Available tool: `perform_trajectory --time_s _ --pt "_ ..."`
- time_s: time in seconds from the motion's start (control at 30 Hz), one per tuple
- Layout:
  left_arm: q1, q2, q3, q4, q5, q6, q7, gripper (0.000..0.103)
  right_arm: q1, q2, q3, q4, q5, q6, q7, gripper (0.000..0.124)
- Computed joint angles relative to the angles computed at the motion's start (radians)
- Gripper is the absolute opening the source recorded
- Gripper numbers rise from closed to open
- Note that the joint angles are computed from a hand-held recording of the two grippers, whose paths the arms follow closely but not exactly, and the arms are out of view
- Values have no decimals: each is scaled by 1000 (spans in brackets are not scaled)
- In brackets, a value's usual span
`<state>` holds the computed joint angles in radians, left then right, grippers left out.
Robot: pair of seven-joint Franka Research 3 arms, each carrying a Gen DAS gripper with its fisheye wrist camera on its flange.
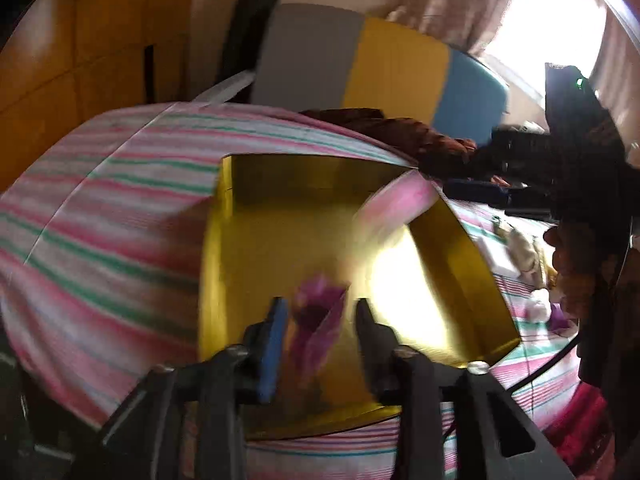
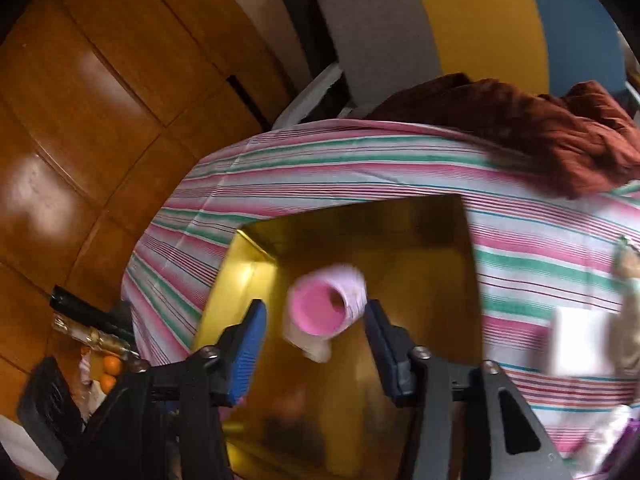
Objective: Organize objects
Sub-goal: 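Lower the packet and roller into the gold tray and open both tools, then withdraw both tools from the tray back toward the pile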
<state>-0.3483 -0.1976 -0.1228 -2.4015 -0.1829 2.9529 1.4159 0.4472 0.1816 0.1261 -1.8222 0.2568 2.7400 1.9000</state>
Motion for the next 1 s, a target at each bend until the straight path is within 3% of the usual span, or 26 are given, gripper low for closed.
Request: perform_trajectory --time_s 0.07,0.27,0.57,0.7,1.0 --pt "27 -20 -11 -29 29 29 -37 61 22 23 -10 34 -46 -3 48 55" --pt "131 -71 -70 -69 216 71 -207 67 55 -29 -25 -28 -167 -21 123 57" --pt "277 -142 -197 -46 534 25 -502 82 59 -178 -5 -209 -609 -47 504 66" --pt "273 -152 -202 -29 619 3 -569 84 22 -235 38 -261 -818 -85 696 67" --pt "206 -145 -186 12 685 -46 -607 89 -45 -327 114 -328 -1040 -158 910 68"
